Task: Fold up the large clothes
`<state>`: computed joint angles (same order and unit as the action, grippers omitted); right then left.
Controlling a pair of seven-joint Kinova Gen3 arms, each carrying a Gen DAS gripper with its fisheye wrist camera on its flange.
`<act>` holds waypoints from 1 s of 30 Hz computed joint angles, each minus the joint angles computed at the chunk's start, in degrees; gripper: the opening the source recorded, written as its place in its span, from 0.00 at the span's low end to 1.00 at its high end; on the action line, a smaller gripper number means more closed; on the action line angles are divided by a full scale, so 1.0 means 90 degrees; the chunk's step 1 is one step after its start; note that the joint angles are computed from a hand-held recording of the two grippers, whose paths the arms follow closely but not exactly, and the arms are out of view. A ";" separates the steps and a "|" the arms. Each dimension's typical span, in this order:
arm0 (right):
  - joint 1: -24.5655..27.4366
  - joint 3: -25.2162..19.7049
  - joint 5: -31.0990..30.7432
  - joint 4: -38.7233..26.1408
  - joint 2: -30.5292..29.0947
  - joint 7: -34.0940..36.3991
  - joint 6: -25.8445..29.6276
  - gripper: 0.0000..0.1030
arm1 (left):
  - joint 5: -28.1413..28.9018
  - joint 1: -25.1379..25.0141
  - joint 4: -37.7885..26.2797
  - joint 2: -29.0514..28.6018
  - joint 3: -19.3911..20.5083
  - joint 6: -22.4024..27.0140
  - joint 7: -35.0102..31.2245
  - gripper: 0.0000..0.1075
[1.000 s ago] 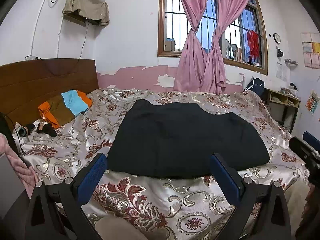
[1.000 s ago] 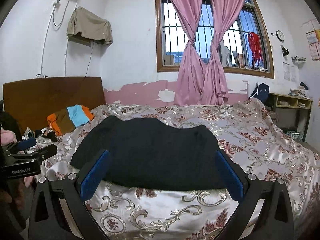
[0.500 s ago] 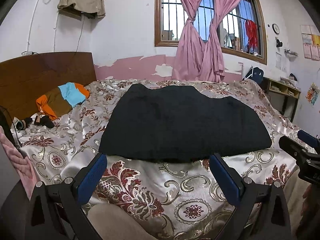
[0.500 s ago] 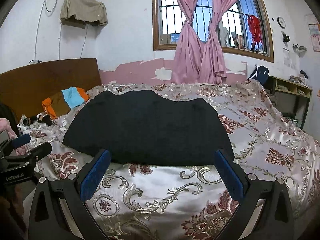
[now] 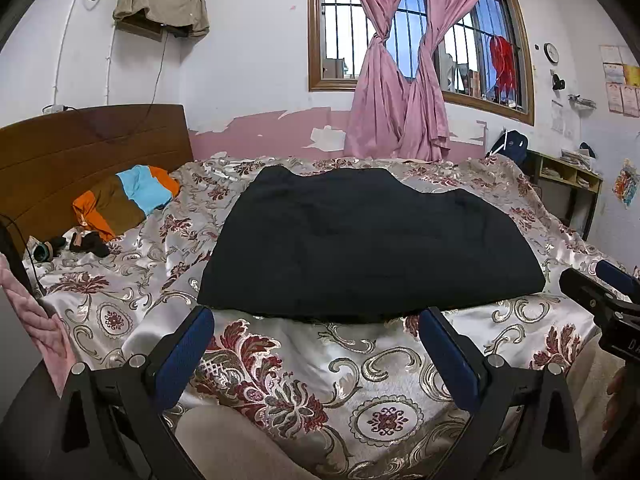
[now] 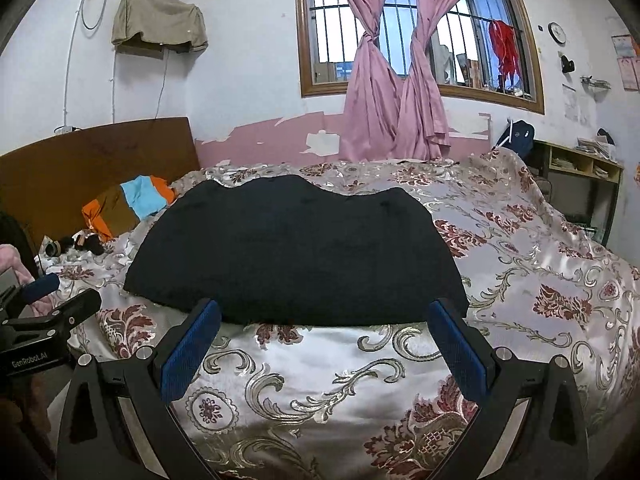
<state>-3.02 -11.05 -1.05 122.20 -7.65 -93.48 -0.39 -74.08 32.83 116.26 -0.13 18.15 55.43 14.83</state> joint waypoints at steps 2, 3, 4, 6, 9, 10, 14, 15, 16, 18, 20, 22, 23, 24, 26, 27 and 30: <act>0.0056 -0.0058 0.0003 -0.0001 -0.0002 0.0000 -0.0008 0.99 | -0.0004 0.0002 0.0012 -0.0001 0.0000 0.0008 0.0003 0.96; 0.0080 -0.0086 0.0005 0.0004 -0.0003 0.0004 -0.0022 0.99 | -0.0013 0.0005 0.0014 0.0001 0.0003 0.0016 0.0016 0.96; 0.0125 -0.0137 0.0003 0.0011 -0.0001 0.0013 -0.0040 0.99 | -0.0019 0.0005 0.0018 0.0001 0.0001 0.0011 0.0025 0.96; 0.0072 -0.0086 0.0003 0.0005 -0.0008 0.0025 -0.0025 0.99 | -0.0002 0.0000 0.0004 -0.0002 -0.0005 -0.0003 0.0002 0.96; 0.0142 -0.0159 -0.0017 0.0002 -0.0006 0.0027 -0.0026 0.99 | 0.0001 -0.0002 0.0012 -0.0004 -0.0006 -0.0016 -0.0006 0.96; 0.0174 -0.0190 -0.0025 0.0003 -0.0005 0.0027 -0.0031 0.99 | -0.0002 0.0003 0.0013 -0.0001 0.0000 0.0000 -0.0001 0.96; 0.0053 -0.0073 -0.0013 0.0009 -0.0005 0.0039 -0.0032 0.99 | 0.0010 0.0016 -0.0009 0.0008 0.0006 0.0026 0.0004 0.96; 0.0053 -0.0073 -0.0015 0.0009 -0.0005 0.0040 -0.0032 0.99 | 0.0008 0.0016 -0.0015 0.0009 0.0003 0.0024 -0.0001 0.96; 0.0069 -0.0084 -0.0017 0.0008 -0.0009 0.0043 -0.0028 0.99 | 0.0005 0.0018 -0.0014 0.0011 0.0003 0.0029 0.0002 0.96; 0.0121 -0.0140 -0.0026 0.0006 -0.0008 0.0042 -0.0030 0.99 | 0.0002 0.0023 -0.0007 0.0014 0.0001 0.0034 0.0010 0.96; 0.0197 -0.0214 -0.0035 0.0008 -0.0007 0.0047 -0.0041 0.99 | 0.0001 0.0024 -0.0010 0.0013 -0.0002 0.0035 0.0007 0.96; 0.0225 -0.0246 -0.0043 0.0003 0.0001 0.0055 -0.0036 0.99 | 0.0007 0.0017 -0.0009 0.0004 -0.0008 0.0017 -0.0003 0.96; 0.0231 -0.0252 -0.0049 0.0002 -0.0003 0.0054 -0.0029 0.99 | 0.0000 0.0016 0.0001 0.0001 -0.0008 0.0010 0.0011 0.96; 0.0252 -0.0274 -0.0053 0.0000 -0.0001 0.0054 -0.0027 0.99 | 0.0004 0.0010 -0.0005 -0.0001 -0.0011 0.0003 -0.0005 0.96; 0.0225 -0.0247 -0.0049 0.0000 -0.0006 0.0053 -0.0016 0.99 | 0.0001 0.0004 0.0000 -0.0003 -0.0013 -0.0002 -0.0006 0.96; 0.0120 -0.0142 -0.0034 0.0009 -0.0012 0.0054 -0.0015 0.99 | -0.0002 0.0002 0.0006 -0.0002 -0.0011 -0.0009 0.0002 0.96; 0.0083 -0.0106 -0.0026 0.0013 -0.0012 0.0051 -0.0023 0.99 | -0.0003 -0.0001 0.0009 -0.0005 -0.0007 -0.0007 -0.0012 0.96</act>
